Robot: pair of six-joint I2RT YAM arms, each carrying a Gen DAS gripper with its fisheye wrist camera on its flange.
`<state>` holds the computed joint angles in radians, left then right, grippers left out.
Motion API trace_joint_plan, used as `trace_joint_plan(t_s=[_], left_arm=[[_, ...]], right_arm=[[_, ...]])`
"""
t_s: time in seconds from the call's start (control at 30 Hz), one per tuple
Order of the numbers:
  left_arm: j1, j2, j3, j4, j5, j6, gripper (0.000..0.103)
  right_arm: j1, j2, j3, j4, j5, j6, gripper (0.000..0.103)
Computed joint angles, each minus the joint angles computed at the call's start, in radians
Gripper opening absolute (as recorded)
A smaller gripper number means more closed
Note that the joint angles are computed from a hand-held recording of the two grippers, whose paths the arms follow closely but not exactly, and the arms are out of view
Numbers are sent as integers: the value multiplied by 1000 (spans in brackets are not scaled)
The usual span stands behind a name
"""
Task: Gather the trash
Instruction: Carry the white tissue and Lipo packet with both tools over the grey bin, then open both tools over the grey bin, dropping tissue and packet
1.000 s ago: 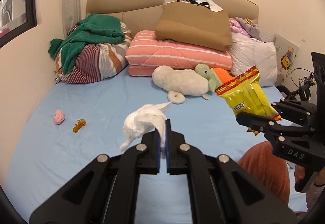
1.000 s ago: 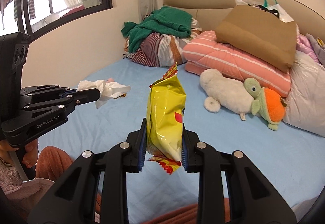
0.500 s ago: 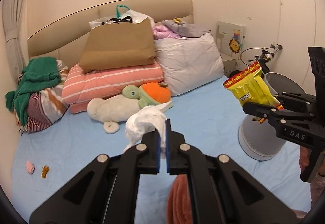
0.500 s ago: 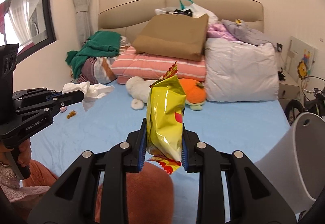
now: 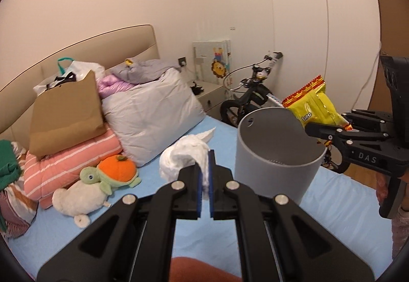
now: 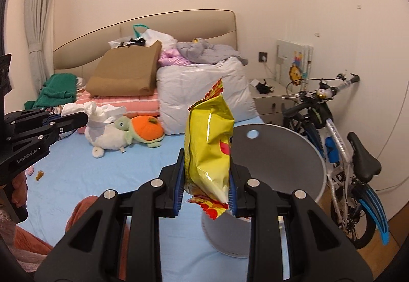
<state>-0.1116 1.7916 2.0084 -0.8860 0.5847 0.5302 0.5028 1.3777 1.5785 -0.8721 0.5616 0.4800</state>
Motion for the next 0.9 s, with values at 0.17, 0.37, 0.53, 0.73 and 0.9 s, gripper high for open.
trace_joint_plan(t_s=[0.17, 0.37, 0.53, 0.73, 0.9], left_arm=[[-113, 32, 68, -22, 4, -11, 4], [-241, 121, 184, -53, -23, -30, 4], [-312, 212, 283, -88, -50, -35, 4], [-337, 312, 390, -137, -73, -39, 4], [-340, 372, 458, -171, -95, -49, 7]], right_arm=[[-75, -113, -35, -80, 22, -3, 26], [-192, -185, -66, -118, -23, -41, 26], [-300, -206, -91, -96, -101, -98, 26], [-385, -167, -91, -40, -181, -152, 26], [-398, -113, -79, -4, -222, -178, 26]])
